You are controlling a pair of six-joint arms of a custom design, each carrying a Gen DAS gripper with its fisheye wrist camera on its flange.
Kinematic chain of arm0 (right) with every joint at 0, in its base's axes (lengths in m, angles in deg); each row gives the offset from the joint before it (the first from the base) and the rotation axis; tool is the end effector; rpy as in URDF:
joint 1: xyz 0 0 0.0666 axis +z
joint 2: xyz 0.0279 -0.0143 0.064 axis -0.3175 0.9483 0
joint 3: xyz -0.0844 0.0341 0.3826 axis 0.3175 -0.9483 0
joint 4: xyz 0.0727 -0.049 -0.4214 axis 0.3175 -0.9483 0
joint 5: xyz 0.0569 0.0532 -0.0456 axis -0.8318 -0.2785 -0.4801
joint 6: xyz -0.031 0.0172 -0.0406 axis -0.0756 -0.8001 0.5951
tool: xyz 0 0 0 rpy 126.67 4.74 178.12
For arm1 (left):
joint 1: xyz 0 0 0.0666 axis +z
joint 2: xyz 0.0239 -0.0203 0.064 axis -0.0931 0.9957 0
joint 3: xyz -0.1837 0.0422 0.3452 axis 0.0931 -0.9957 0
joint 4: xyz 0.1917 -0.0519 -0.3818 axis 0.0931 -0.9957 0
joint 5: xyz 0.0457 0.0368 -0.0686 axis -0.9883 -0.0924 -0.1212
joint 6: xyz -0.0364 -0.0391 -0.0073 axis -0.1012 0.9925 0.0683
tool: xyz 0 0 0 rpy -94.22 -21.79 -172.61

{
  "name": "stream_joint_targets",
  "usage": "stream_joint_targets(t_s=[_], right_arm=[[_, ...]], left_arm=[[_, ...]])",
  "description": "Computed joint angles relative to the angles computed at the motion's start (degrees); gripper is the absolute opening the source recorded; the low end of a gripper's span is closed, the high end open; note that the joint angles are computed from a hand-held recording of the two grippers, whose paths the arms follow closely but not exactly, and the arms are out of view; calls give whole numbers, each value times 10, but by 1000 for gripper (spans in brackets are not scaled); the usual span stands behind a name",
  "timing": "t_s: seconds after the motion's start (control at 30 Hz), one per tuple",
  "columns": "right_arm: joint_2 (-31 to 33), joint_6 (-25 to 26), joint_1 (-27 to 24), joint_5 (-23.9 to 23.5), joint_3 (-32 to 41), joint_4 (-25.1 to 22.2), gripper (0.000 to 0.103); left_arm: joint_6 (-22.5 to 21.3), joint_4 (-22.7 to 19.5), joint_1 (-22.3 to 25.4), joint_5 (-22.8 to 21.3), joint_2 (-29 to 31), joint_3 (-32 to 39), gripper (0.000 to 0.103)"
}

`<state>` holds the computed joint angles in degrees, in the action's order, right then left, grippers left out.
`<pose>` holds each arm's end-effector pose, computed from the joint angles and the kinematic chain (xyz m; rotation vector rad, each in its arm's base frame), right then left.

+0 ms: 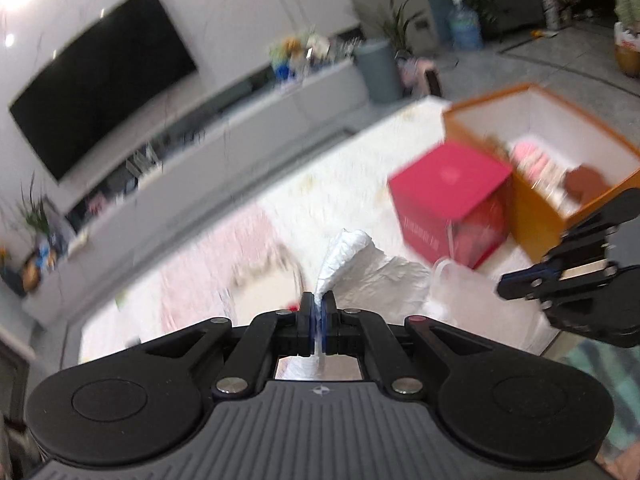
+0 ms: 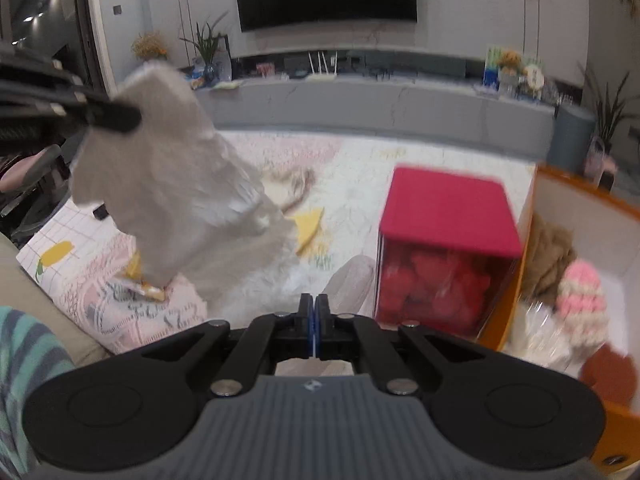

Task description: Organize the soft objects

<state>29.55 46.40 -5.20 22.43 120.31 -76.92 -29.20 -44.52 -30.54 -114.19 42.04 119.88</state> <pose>0.6221 0.1621 0.4780 -0.7814 2.2234 0.4988 0.5504 -0.2409 0.5277 0.3070 2.3203 0.3867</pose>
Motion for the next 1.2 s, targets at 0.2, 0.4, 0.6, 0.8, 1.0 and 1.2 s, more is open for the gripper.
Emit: stream_joint_targets(t_s=[0.2, 0.4, 0.6, 0.8, 1.0, 1.2], right_arm=[[35, -3, 3, -5, 6, -10, 0], [67, 5, 4, 3, 24, -18, 0], [94, -8, 3, -9, 51, -50, 0], [104, -15, 6, 5, 62, -67, 6], [88, -43, 2, 13, 41, -28, 62], [104, -12, 16, 35, 55, -55, 70]], left_arm=[[70, 33, 19, 56, 19, -45, 3], [137, 73, 40, 109, 22, -92, 3], [170, 83, 48, 138, 38, -110, 3], [185, 115, 53, 179, 26, -137, 15], [189, 158, 48, 199, -2, -160, 60], [156, 140, 33, 172, 18, -147, 74]])
